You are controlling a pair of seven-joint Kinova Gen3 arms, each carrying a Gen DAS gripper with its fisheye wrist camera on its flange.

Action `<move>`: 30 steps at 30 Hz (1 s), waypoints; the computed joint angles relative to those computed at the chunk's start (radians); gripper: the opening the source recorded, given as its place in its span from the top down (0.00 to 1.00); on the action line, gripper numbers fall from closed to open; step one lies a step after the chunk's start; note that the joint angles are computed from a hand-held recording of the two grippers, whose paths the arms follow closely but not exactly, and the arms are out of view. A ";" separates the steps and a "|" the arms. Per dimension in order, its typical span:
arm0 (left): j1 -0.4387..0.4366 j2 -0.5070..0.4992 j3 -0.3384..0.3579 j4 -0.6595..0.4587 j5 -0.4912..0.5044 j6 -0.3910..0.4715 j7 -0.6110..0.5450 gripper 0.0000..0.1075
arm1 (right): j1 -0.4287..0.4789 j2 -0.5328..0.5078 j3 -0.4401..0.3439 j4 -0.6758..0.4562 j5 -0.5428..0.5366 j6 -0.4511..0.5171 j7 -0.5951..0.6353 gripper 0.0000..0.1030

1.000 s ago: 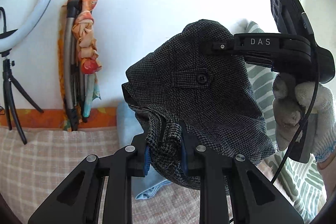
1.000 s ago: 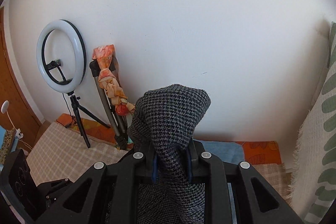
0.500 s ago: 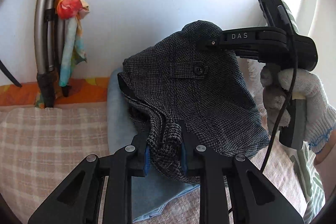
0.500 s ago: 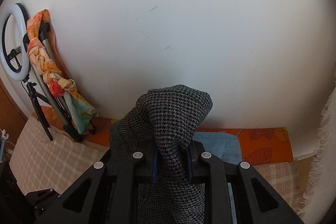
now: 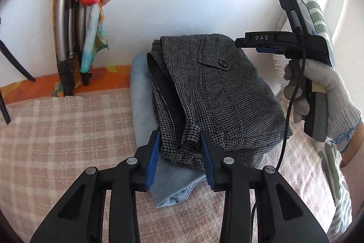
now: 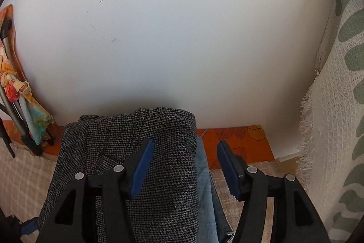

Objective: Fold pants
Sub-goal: 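Lower the shorts onto the denim stack and open both tools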

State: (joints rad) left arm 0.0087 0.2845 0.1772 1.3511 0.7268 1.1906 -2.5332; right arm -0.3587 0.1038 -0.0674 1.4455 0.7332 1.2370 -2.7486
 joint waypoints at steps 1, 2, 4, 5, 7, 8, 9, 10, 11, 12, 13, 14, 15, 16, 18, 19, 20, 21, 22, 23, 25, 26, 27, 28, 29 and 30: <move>-0.010 -0.012 -0.003 0.004 0.000 0.008 -0.013 0.68 | -0.013 -0.010 -0.009 0.004 0.007 0.012 -0.012 0.40; -0.005 -0.033 -0.011 0.017 -0.001 0.008 -0.019 0.68 | -0.026 -0.019 -0.019 0.007 0.014 0.027 -0.023 0.40; -0.009 -0.052 -0.011 0.009 -0.009 0.024 -0.017 0.68 | -0.054 -0.033 -0.042 0.008 0.041 0.071 -0.050 0.38; -0.017 -0.063 -0.018 0.009 -0.007 0.041 -0.022 0.68 | -0.068 -0.041 -0.053 0.008 0.051 0.093 -0.066 0.38; -0.037 -0.082 -0.028 0.005 0.005 0.069 -0.038 0.68 | -0.090 -0.062 -0.077 0.012 0.063 0.122 -0.103 0.37; -0.031 -0.071 -0.042 -0.006 0.006 0.068 -0.035 0.68 | -0.098 -0.076 -0.087 0.016 0.069 0.138 -0.117 0.37; -0.043 -0.079 -0.041 -0.011 0.007 0.083 -0.042 0.68 | -0.094 -0.092 -0.105 0.019 0.067 0.152 -0.123 0.37; -0.053 -0.088 -0.045 -0.015 0.013 0.102 -0.054 0.68 | -0.100 -0.090 -0.104 0.004 0.075 0.156 -0.120 0.37; -0.065 -0.101 -0.051 -0.014 0.021 0.116 -0.070 0.68 | -0.112 -0.095 -0.118 0.001 0.087 0.176 -0.134 0.37; -0.075 -0.114 -0.059 -0.012 0.033 0.127 -0.085 0.68 | -0.118 -0.091 -0.127 -0.014 0.096 0.193 -0.135 0.37; -0.082 -0.118 -0.066 -0.017 0.042 0.139 -0.093 0.68 | -0.122 -0.100 -0.132 -0.014 0.096 0.198 -0.139 0.36; -0.091 -0.123 -0.073 -0.023 0.050 0.156 -0.097 0.68 | -0.129 -0.098 -0.141 -0.026 0.097 0.208 -0.143 0.36; -0.095 -0.119 -0.078 -0.036 0.056 0.168 -0.094 0.68 | -0.139 -0.090 -0.150 -0.044 0.101 0.226 -0.141 0.36; -0.101 -0.123 -0.082 -0.049 0.061 0.183 -0.090 0.68 | -0.151 -0.082 -0.157 -0.055 0.111 0.242 -0.144 0.36; -0.118 -0.129 -0.092 -0.052 0.076 0.198 -0.115 0.68 | -0.186 -0.075 -0.173 -0.074 0.131 0.279 -0.155 0.36; -0.129 -0.138 -0.098 -0.059 0.083 0.214 -0.121 0.68 | -0.207 -0.071 -0.182 -0.085 0.142 0.300 -0.162 0.35; -0.138 -0.147 -0.105 -0.060 0.091 0.226 -0.129 0.68 | -0.228 -0.068 -0.190 -0.089 0.154 0.317 -0.177 0.34; -0.149 -0.151 -0.113 -0.063 0.100 0.242 -0.139 0.68 | -0.251 -0.062 -0.199 -0.096 0.169 0.339 -0.191 0.33; -0.161 -0.157 -0.122 -0.064 0.111 0.258 -0.151 0.68 | -0.275 -0.056 -0.206 -0.105 0.180 0.359 -0.207 0.31; -0.173 -0.161 -0.130 -0.067 0.120 0.273 -0.160 0.68 | -0.298 -0.053 -0.213 -0.111 0.188 0.373 -0.228 0.30; -0.197 -0.161 -0.145 -0.076 0.138 0.309 -0.177 0.68 | -0.344 -0.042 -0.223 -0.129 0.203 0.408 -0.266 0.30; -0.206 -0.160 -0.150 -0.080 0.142 0.325 -0.185 0.68 | -0.369 -0.033 -0.228 -0.137 0.212 0.428 -0.289 0.29; -0.218 -0.161 -0.156 -0.084 0.148 0.343 -0.196 0.68 | -0.397 -0.022 -0.232 -0.148 0.223 0.452 -0.311 0.28; -0.233 -0.165 -0.164 -0.084 0.155 0.358 -0.209 0.68 | -0.429 -0.003 -0.236 -0.163 0.237 0.489 -0.332 0.26; -0.243 -0.166 -0.170 -0.081 0.161 0.367 -0.224 0.68 | -0.462 0.018 -0.235 -0.181 0.248 0.525 -0.346 0.24; -0.255 -0.168 -0.176 -0.083 0.166 0.384 -0.239 0.68 | -0.495 0.038 -0.234 -0.198 0.259 0.562 -0.363 0.22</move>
